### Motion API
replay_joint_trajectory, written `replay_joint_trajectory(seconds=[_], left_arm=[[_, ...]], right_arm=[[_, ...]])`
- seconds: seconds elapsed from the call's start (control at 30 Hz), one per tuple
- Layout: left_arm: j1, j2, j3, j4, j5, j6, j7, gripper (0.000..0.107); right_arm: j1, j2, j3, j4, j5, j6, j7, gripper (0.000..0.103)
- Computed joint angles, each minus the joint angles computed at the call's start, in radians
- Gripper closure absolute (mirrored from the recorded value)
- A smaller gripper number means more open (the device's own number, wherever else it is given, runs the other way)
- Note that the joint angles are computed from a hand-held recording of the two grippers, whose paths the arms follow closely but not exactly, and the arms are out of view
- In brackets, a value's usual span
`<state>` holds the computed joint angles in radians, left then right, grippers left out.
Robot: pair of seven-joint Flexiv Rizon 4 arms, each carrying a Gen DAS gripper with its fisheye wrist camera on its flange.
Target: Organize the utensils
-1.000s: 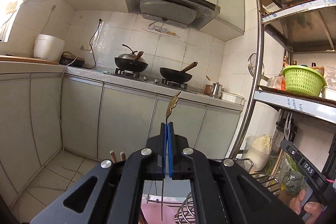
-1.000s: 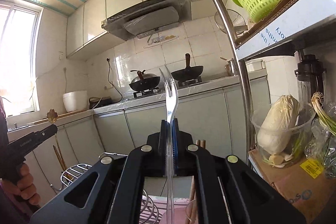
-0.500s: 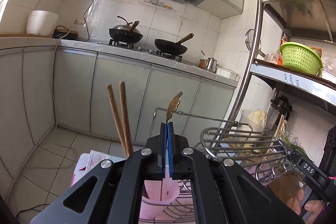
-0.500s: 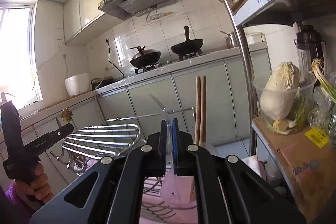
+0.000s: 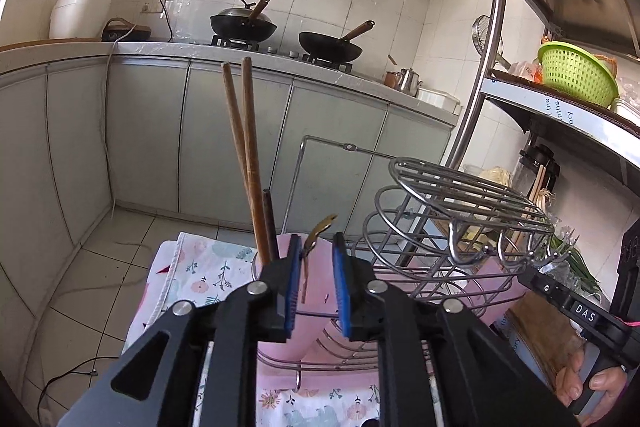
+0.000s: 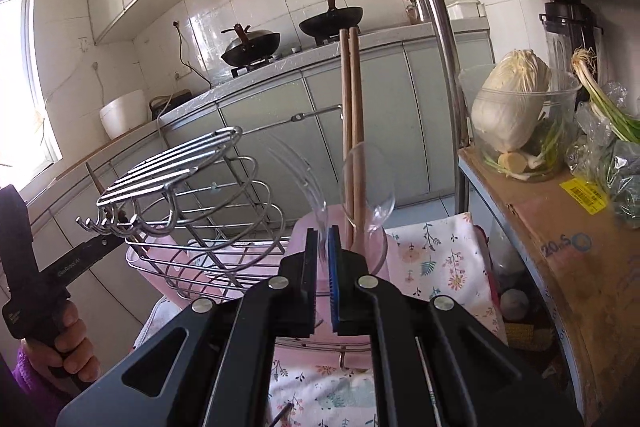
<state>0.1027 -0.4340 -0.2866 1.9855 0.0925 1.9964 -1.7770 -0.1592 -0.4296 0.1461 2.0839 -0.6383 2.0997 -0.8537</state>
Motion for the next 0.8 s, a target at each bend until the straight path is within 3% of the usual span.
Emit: replay_joint_trajectory(seconds=[0.07, 0.23, 0.33, 0.5, 0.8], left_arm=[[-0.008, 0.014, 0.009, 0.014, 0.0, 0.007, 0.001, 0.081], [-0.041, 0.05, 0.047, 0.051, -0.008, 0.01, 0.013, 0.077], [-0.079, 0.069, 0.085, 0.074, -0.031, 0.01, 0.028, 0.076], [-0.073, 0.101, 0.085, 0.124, -0.038, 0.013, 0.007, 0.076], [-0.005, 0.146, 0.017, 0.205, 0.021, -0.049, -0.035, 0.076]], right_arm=[[-0.012, 0.006, 0.005, 0.011, -0.014, 0.011, 0.001, 0.091], [0.025, 0.044, -0.023, 0.048, 0.015, 0.005, -0.044, 0.062], [0.019, 0.056, -0.017, 0.068, 0.028, 0.01, -0.045, 0.061], [0.006, 0.08, -0.015, 0.117, 0.038, 0.024, -0.036, 0.061], [-0.084, 0.089, 0.012, 0.191, -0.161, 0.014, 0.098, 0.061]])
